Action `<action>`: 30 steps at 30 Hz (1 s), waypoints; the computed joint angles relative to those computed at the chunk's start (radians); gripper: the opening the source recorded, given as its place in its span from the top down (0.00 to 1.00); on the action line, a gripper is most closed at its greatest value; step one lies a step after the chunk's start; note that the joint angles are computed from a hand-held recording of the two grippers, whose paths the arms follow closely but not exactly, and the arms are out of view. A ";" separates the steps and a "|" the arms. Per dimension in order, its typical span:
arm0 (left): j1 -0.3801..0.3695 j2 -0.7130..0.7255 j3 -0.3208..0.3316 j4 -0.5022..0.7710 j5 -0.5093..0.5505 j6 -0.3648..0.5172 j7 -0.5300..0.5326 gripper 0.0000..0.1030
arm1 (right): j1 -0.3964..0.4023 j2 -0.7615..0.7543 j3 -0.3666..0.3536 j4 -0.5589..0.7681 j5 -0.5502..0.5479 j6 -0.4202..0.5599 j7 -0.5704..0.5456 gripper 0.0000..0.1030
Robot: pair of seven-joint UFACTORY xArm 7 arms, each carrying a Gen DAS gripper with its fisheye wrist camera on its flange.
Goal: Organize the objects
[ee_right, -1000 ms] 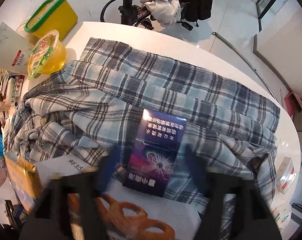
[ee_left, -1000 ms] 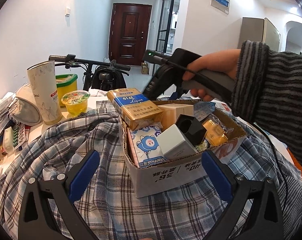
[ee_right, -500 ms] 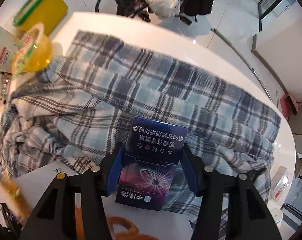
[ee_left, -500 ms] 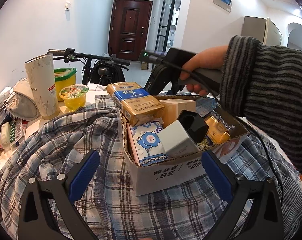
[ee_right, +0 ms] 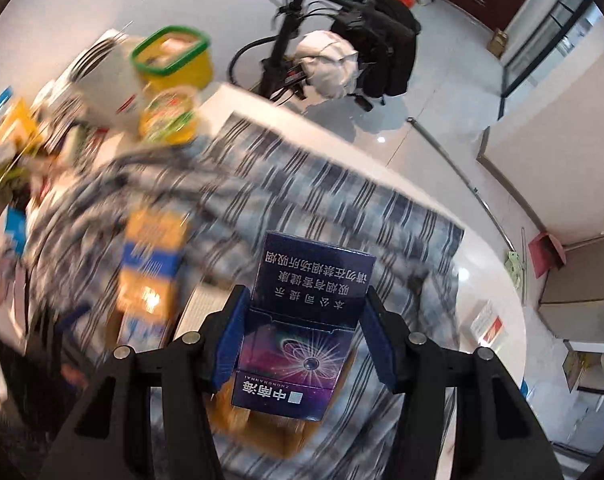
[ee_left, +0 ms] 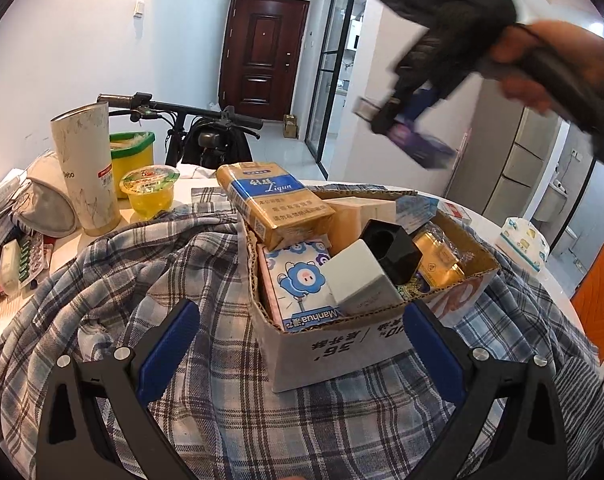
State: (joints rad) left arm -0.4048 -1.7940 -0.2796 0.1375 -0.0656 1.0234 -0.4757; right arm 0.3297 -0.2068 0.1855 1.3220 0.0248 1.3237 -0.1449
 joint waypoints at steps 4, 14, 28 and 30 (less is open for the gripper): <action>-0.001 -0.004 -0.005 0.000 0.003 0.000 -0.002 0.00 | 0.008 -0.082 0.007 -0.122 -0.009 0.023 -0.020 0.47; -0.008 -0.010 -0.015 0.001 0.009 -0.002 0.001 0.00 | 0.019 -0.136 0.030 -0.250 -0.036 -0.003 0.002 0.36; -0.019 -0.038 -0.038 0.004 0.015 -0.006 -0.002 0.00 | 0.098 -0.757 -0.029 -0.613 0.193 -0.392 -0.033 0.00; -0.022 -0.038 -0.046 0.006 0.017 -0.008 -0.003 0.00 | 0.126 -0.888 -0.023 -0.690 0.219 -0.410 -0.012 0.00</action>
